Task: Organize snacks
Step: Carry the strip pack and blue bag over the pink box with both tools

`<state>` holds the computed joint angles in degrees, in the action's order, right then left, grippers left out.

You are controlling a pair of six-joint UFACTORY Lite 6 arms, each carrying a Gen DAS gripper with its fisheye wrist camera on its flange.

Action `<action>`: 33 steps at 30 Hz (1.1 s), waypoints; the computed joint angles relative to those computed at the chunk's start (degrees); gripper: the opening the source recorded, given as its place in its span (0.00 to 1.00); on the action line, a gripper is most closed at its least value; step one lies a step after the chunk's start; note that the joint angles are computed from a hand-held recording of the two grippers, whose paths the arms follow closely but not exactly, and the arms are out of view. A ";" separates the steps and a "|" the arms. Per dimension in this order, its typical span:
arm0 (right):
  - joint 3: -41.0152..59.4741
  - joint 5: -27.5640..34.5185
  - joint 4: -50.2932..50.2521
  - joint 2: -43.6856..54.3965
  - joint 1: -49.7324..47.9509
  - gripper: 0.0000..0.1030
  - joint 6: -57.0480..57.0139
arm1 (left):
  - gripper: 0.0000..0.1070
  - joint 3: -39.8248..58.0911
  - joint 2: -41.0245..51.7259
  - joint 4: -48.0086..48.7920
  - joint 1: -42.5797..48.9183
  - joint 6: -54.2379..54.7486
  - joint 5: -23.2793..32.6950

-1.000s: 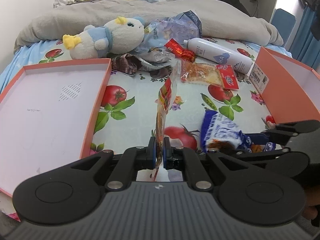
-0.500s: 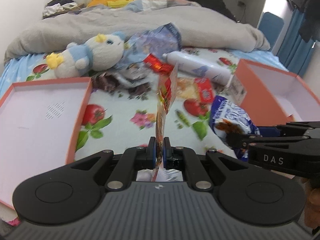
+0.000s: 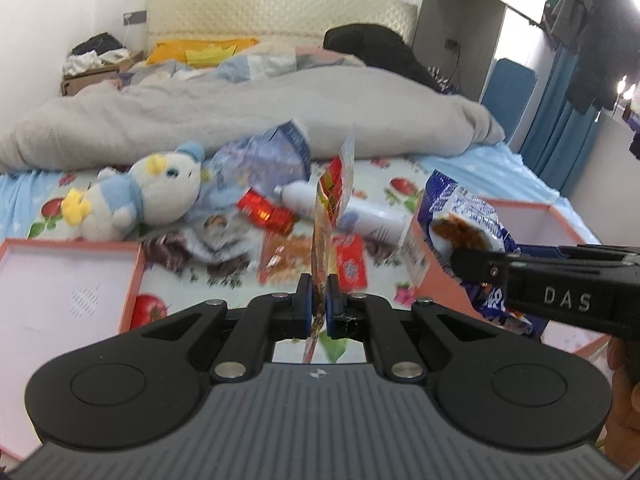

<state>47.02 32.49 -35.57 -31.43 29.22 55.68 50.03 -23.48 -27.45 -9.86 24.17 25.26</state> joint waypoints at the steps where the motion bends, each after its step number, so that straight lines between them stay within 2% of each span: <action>1: 0.95 0.00 1.30 -0.37 -1.32 0.44 -1.83 | 0.07 1.07 0.07 1.12 -0.96 -1.26 0.11; 9: 5.94 -2.58 13.28 -3.28 -15.27 0.44 -20.38 | 0.07 11.16 4.85 13.95 -12.30 -17.24 -1.06; 14: 7.51 -3.61 26.17 -4.02 -25.23 0.44 -36.08 | 0.07 18.32 11.42 24.27 -20.66 -29.89 -2.28; 18: 6.12 -4.75 39.04 -3.66 -34.12 0.44 -51.03 | 0.07 24.55 18.68 29.24 -25.12 -35.48 -3.04; 20: 4.86 -5.19 46.99 -2.62 -39.43 0.44 -59.65 | 0.07 27.53 22.50 30.87 -26.97 -37.23 -3.15; 25: 1.43 -4.62 59.51 0.89 -48.62 0.44 -74.20 | 0.07 35.77 33.26 30.89 -29.98 -37.35 -2.21; 33: -1.36 -6.26 69.06 10.42 -55.88 0.44 -88.05 | 0.07 50.65 51.35 27.94 -31.37 -34.65 1.26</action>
<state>45.65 26.23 33.49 -21.00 -26.66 -32.37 100.68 27.86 0.49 -41.23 -10.48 26.52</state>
